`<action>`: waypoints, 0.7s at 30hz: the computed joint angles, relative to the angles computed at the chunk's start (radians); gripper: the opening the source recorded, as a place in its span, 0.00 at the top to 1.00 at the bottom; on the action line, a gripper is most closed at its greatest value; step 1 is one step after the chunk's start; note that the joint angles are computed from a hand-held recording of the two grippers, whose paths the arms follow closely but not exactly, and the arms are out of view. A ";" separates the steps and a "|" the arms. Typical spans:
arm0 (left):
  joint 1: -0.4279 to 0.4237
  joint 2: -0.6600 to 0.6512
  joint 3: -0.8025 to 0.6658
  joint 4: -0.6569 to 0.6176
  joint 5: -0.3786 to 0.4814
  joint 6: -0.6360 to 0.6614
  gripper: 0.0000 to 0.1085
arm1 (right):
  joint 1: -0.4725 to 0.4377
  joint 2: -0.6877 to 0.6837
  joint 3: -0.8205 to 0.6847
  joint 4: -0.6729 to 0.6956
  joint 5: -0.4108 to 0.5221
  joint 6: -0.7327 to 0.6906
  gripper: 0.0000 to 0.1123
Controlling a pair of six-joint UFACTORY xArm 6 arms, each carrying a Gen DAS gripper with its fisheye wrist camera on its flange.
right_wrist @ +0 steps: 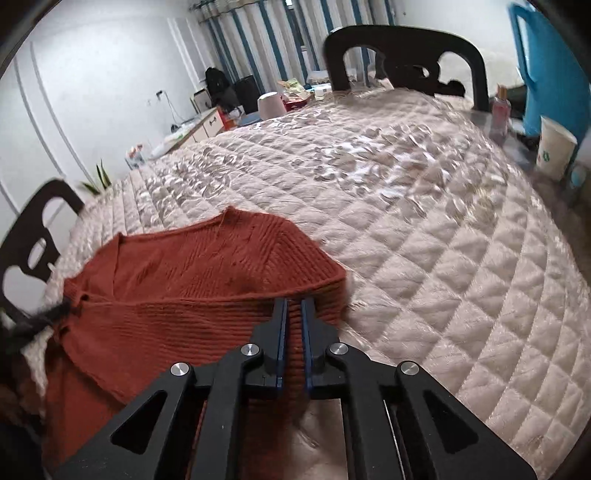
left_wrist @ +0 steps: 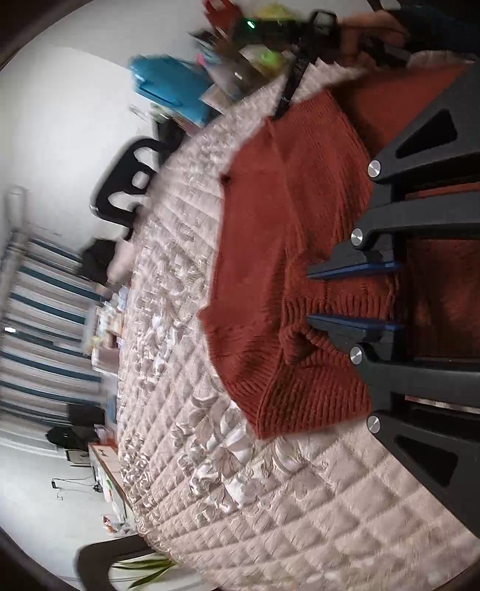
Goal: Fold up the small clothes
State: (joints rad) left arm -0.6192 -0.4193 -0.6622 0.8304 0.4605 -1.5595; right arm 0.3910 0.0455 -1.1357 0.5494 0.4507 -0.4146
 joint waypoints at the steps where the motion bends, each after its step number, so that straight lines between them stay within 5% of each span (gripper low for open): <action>1: 0.001 -0.005 0.006 0.013 -0.005 -0.020 0.80 | -0.001 -0.007 0.008 -0.012 -0.002 0.001 0.95; 5: -0.074 -0.016 -0.038 -0.007 0.134 0.005 0.80 | 0.001 -0.055 0.044 -0.098 -0.006 0.070 0.95; 9: -0.158 -0.058 -0.041 0.064 0.219 -0.052 0.80 | 0.029 -0.175 0.142 0.030 -0.038 -0.059 0.93; 21: -0.233 -0.056 -0.036 -0.005 0.330 -0.033 0.80 | 0.040 -0.266 0.258 -0.070 -0.010 -0.018 0.92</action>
State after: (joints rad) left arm -0.8527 -0.4749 -0.6985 0.8249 0.7900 -1.5927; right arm 0.4310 -0.2200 -0.8773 0.4795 0.4407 -0.4331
